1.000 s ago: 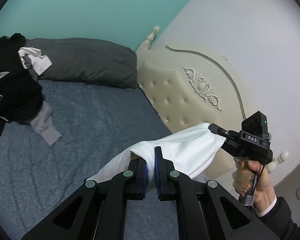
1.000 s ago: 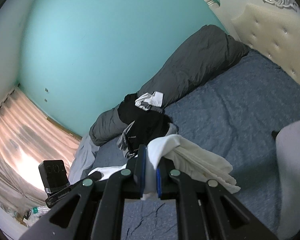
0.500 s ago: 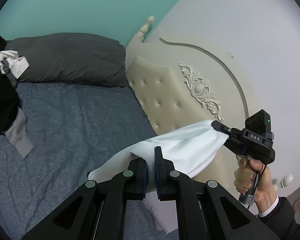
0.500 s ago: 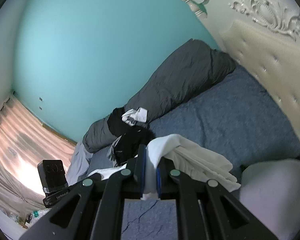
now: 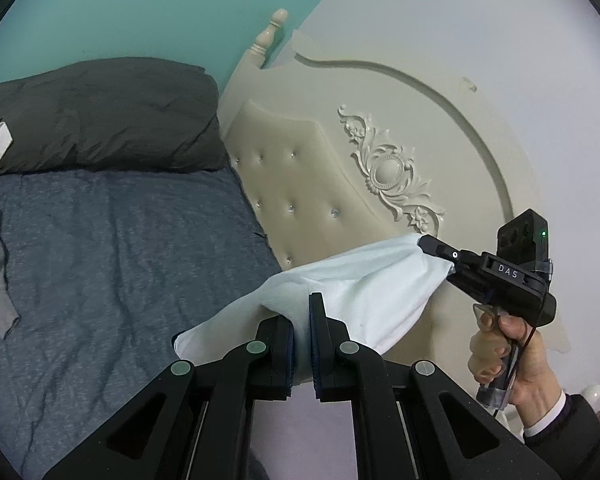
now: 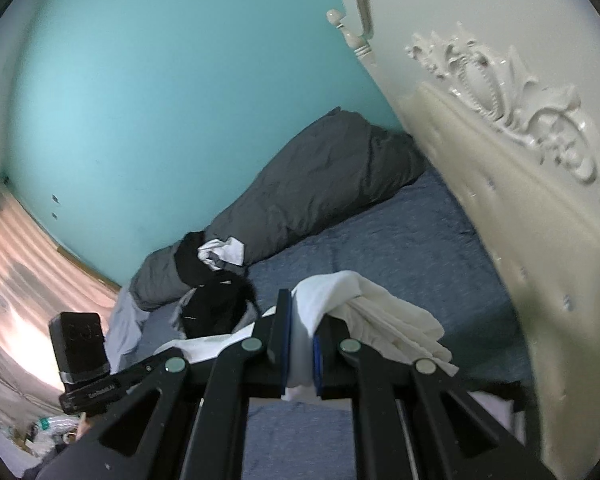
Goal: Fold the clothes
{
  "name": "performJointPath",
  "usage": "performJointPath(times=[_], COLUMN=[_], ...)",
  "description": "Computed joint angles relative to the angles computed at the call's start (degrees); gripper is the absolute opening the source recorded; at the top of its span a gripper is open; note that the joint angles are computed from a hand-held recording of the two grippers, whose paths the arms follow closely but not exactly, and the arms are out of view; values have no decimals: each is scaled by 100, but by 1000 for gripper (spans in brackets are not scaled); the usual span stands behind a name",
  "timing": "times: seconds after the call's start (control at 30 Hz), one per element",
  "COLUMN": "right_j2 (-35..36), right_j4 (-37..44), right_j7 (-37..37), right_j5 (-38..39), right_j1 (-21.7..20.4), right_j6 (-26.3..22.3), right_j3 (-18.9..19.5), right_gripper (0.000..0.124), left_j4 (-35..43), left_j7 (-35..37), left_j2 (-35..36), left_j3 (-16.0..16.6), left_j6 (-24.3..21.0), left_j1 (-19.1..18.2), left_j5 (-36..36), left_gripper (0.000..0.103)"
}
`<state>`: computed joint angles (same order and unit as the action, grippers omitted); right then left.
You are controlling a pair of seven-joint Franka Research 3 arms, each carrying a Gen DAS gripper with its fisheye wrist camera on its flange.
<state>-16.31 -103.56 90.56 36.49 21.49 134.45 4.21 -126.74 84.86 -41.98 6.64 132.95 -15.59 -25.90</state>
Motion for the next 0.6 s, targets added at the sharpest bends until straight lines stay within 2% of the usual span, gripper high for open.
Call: performJointPath(times=[0.13,0.43,0.6], right_j2=[100,333,78], right_j4=[129,471,15], right_j7=[-185,-333,-392], right_j5=[-244,-762,-788], right_j1=[-108,-351,-430], right_j6=[-164,-497,-543], right_j3=[-65,-85,-119], right_gripper=[8,8,8], left_j4=[84,386,209], left_j7=[-98,-92,-50], left_j2=[335,894,865], left_j3=[-112,-307,-423], left_j6=[179,213,148], left_j1=[-32,-21,-88], left_j5=[-66,-126,-221], left_gripper=[6,6,6])
